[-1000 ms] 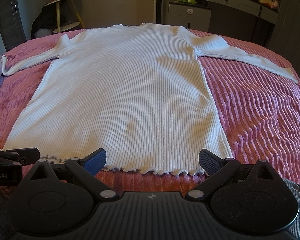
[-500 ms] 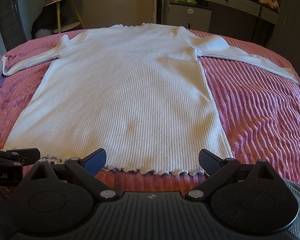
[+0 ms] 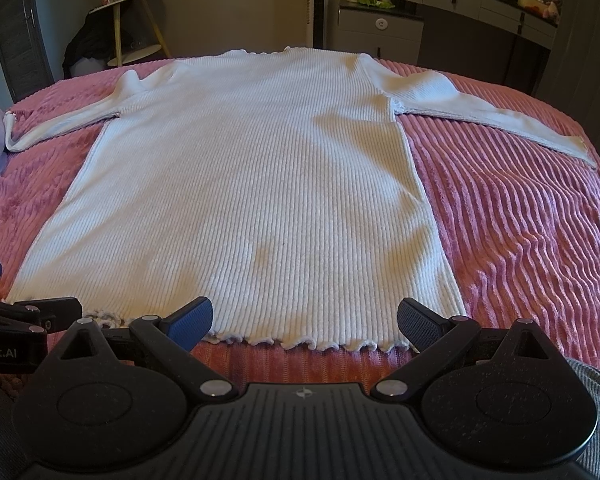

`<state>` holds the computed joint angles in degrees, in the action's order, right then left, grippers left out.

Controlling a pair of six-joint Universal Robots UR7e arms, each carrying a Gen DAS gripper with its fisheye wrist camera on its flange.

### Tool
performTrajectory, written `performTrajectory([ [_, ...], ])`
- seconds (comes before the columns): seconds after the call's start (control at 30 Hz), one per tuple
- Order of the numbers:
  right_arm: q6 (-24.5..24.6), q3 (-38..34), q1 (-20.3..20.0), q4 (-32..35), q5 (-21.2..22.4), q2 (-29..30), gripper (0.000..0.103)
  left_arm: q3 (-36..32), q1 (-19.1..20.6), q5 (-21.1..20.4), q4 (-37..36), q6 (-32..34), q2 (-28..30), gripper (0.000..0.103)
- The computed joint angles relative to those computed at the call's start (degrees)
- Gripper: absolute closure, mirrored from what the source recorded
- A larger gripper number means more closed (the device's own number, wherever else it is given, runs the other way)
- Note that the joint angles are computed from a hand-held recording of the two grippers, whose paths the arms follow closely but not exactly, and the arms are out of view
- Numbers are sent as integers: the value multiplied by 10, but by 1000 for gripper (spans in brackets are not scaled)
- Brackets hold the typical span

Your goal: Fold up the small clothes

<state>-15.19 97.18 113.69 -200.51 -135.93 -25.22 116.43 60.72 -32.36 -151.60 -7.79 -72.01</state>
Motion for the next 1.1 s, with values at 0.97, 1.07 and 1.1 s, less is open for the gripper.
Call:
performTrajectory([
  [0.97, 7, 9, -8, -11, 28, -7, 4, -5, 2, -10, 17, -16, -3, 0],
  [1.07, 2, 14, -10, -19, 46, -10, 4, -9, 1, -12, 28, -24, -5, 0],
  [1.1, 3, 19, -13, -21, 63, -15, 4, -10, 1, -13, 30, -26, -6, 0],
])
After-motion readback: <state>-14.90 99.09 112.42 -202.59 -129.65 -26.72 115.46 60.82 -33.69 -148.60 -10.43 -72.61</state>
